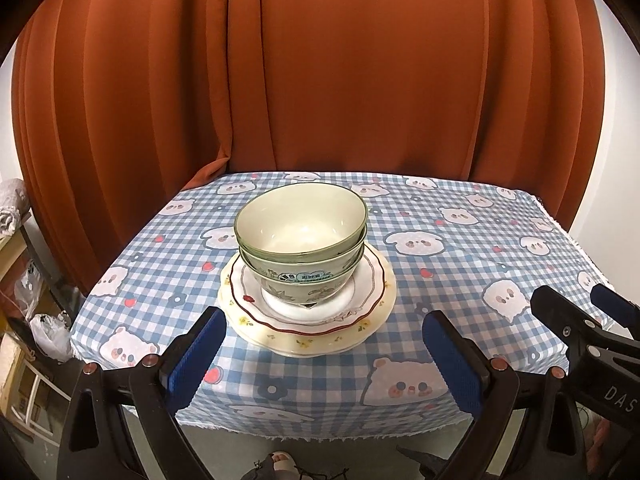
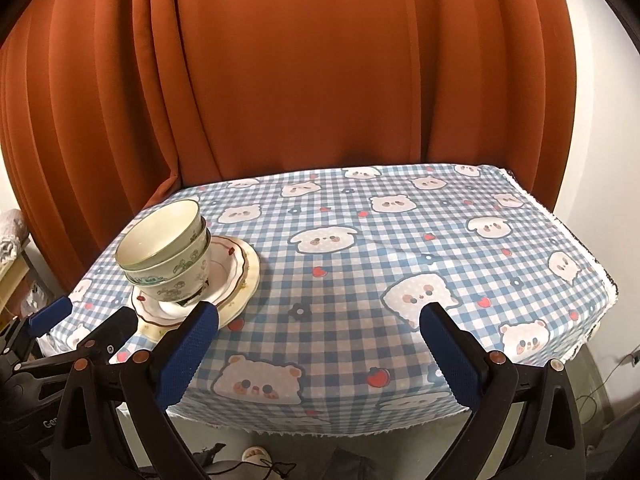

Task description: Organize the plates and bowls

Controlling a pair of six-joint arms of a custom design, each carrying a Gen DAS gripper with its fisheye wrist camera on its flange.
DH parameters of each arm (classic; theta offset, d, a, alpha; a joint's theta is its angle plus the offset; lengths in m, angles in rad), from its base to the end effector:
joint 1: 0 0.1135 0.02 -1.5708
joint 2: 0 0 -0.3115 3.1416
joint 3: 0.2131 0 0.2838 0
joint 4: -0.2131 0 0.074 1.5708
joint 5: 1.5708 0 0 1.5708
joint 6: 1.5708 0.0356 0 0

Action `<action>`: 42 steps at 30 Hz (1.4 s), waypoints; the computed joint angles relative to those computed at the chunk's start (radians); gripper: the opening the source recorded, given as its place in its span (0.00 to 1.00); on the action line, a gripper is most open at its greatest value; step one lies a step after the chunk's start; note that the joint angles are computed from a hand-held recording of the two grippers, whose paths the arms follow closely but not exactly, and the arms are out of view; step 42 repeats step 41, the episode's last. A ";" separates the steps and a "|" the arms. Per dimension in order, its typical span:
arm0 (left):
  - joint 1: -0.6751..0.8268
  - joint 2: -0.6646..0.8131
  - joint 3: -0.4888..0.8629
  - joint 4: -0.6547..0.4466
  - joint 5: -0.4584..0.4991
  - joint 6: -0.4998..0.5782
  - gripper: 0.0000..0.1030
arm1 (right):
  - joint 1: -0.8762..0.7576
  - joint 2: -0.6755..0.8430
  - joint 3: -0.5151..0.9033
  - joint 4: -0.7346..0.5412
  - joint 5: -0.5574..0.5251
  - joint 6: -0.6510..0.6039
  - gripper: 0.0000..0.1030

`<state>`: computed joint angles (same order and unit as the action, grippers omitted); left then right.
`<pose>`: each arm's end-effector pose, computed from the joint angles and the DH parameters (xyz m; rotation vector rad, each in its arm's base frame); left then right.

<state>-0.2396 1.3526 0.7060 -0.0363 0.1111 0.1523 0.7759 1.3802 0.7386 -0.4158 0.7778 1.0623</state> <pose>0.2856 -0.0738 0.2294 0.4972 2.1988 -0.1720 0.2087 0.1698 0.2149 0.5554 2.1719 -0.0888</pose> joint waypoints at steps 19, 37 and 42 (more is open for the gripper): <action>-0.014 -0.002 0.007 -0.014 0.002 -0.001 0.97 | -0.001 -0.016 -0.007 -0.027 0.000 0.023 0.99; -0.041 0.004 0.011 -0.015 -0.008 -0.011 1.00 | 0.000 -0.046 -0.030 -0.051 0.010 0.045 0.99; -0.043 0.005 0.006 -0.005 -0.008 -0.009 1.00 | -0.004 -0.052 -0.036 -0.045 0.008 0.040 0.99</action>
